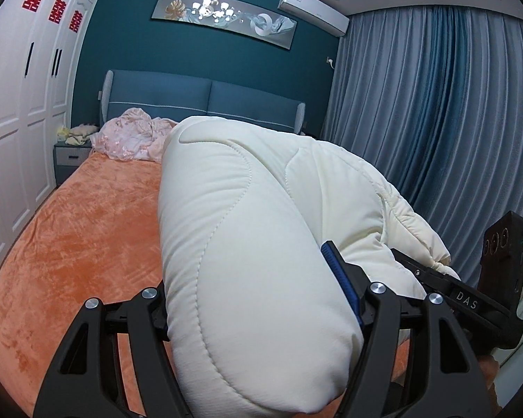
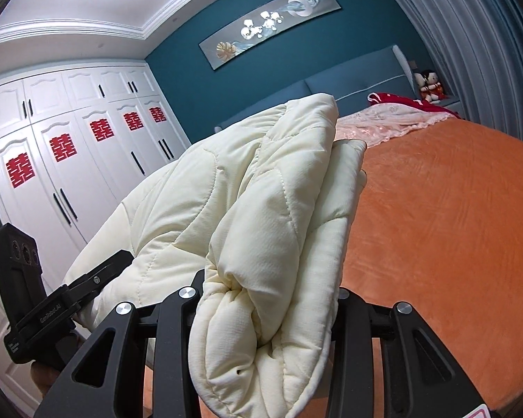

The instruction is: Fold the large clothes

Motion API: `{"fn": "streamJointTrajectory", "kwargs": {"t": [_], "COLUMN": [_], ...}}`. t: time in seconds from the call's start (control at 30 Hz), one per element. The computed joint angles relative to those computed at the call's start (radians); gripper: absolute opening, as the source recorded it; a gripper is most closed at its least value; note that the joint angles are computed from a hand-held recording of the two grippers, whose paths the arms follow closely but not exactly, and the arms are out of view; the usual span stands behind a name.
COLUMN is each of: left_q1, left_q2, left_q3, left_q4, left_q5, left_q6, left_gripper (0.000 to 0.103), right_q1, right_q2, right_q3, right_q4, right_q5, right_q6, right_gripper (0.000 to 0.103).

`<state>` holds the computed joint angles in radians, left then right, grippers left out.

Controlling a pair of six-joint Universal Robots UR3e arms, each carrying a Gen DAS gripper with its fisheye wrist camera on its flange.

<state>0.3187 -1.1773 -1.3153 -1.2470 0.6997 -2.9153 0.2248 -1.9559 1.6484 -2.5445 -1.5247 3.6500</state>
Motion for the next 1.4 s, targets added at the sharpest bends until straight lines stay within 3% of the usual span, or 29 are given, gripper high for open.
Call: {"fn": "streamJointTrajectory", "kwargs": {"t": [0.2,0.47,0.83,1.07,1.4], "left_q1": [0.026,-0.011,-0.067,-0.099,-0.12], "left_q2": [-0.118,-0.365,-0.706,-0.856,-0.973], "left_q3": [0.005,0.004,0.066,0.061,-0.089], "left_q4": [0.198,0.49,0.698,0.772,0.852], "left_q5": [-0.012,0.038,0.112,0.157,0.227], "left_q6": [-0.063,-0.143,-0.17,-0.165,-0.114], "left_gripper": [0.066,0.066,0.066,0.066,0.067], "right_q1": [0.006,0.0,-0.004,-0.022,-0.022], "right_q2": [0.188,0.493,0.877,1.004,1.123], "right_q3": [-0.129,-0.333,-0.616,-0.599,-0.483], "right_q4": [-0.075,-0.149,-0.133,-0.187,-0.251], "right_q5": [0.014,0.042,0.039,0.063,0.084], "right_q6": [-0.046,-0.1,-0.132,-0.095,-0.063], "right_gripper": [0.036,0.036,0.036,0.036,0.036]}}
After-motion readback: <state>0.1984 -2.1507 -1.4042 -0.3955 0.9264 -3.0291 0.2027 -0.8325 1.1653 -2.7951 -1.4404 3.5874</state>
